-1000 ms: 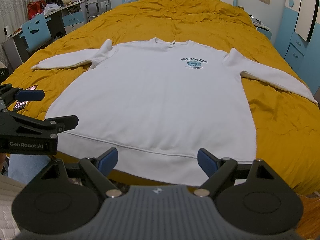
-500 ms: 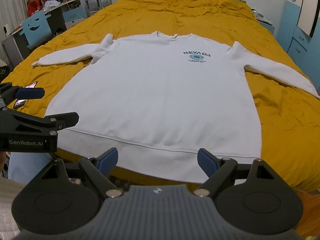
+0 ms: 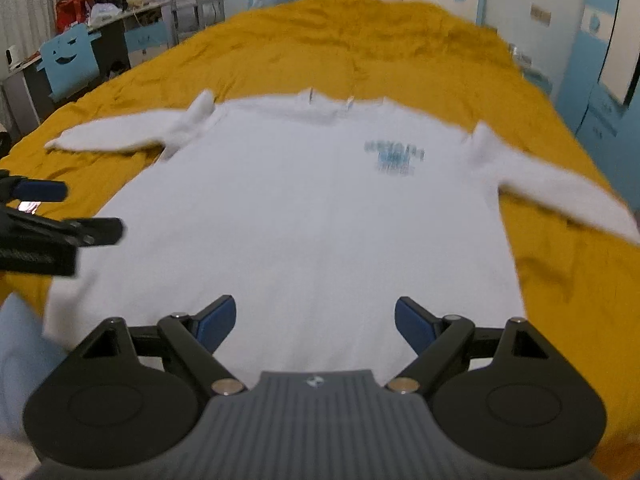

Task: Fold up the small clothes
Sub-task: 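Grasp the sweatshirt sleeve cuff with the left gripper and lift it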

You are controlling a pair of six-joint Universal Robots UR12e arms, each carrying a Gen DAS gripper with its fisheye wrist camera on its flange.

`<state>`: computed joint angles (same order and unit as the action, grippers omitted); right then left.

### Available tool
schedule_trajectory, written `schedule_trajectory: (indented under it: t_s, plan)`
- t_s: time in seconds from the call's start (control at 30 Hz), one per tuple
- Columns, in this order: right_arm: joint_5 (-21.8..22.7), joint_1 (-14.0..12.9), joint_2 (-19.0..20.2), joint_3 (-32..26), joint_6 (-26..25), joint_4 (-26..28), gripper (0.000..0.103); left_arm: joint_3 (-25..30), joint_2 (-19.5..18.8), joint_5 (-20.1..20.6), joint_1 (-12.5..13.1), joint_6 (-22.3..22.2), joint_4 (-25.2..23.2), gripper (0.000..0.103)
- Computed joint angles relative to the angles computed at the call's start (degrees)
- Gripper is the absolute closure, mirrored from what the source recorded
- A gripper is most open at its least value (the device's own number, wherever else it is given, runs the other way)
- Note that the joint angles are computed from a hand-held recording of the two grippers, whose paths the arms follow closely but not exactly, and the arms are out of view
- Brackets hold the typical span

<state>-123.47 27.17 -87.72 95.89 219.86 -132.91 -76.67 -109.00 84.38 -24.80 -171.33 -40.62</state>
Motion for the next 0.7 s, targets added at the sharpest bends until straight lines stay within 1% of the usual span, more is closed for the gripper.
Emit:
schedule_trajectory:
  t_s: [0.07, 0.13, 0.2, 0.27, 0.37, 0.43, 0.47, 0.53, 0.57, 0.6, 0.67, 0.7]
  plan:
    - [-1.4, -1.0, 0.7, 0.3, -3.2, -3.7, 0.021, 2.2, -1.8, 0.3, 1.1, -2.5, -0.1, 0.0]
    - [-1.5, -2.5, 1.3, 1.0, -6.4, -9.1, 0.021, 4.5, -3.8, 2.1, 2.3, -5.4, 0.3, 0.0]
    - [0.5, -4.5, 1.8, 1.4, -8.0, -13.4, 0.02, 6.9, -5.7, 3.6, 3.5, -8.1, 0.2, 0.0]
    - [2.7, -6.5, 2.4, 1.2, -8.2, -15.9, 0.02, 9.5, -7.6, 4.2, 5.0, -11.5, 0.0, 0.001]
    - [2.9, -8.5, 4.0, 0.3, -8.3, -16.7, 0.02, 13.5, -10.5, 6.1, 7.5, -18.6, -0.8, 0.001]
    - [3.0, -9.5, 4.8, -0.2, -8.6, -16.6, 0.02, 16.3, -12.2, 7.4, 9.3, -24.2, -3.1, 0.001]
    - [3.5, -10.2, 5.2, -0.4, -8.5, -16.6, 0.02, 17.7, -13.1, 8.0, 10.4, -27.8, -4.8, 0.001]
    - [6.2, -11.5, 5.4, -0.2, -8.0, -17.4, 0.02, 19.1, -14.2, 7.7, 12.4, -33.4, -5.9, 0.001]
    - [8.2, -12.3, 5.4, 0.1, -7.6, -18.2, 0.02, 19.6, -14.7, 7.7, 13.3, -36.3, -6.4, 0.001]
    - [9.6, -12.8, 5.6, 0.1, -7.2, -18.6, 0.02, 19.7, -15.1, 7.5, 14.2, -39.3, -6.2, 0.001]
    - [11.0, -13.5, 6.1, -0.2, -6.2, -18.8, 0.02, 19.7, -15.8, 7.4, 15.6, -44.3, -5.3, 0.001]
    - [11.2, -13.7, 6.4, -0.5, -5.8, -18.9, 0.02, 20.1, -16.4, 7.4, 16.1, -46.6, -5.1, 0.004]
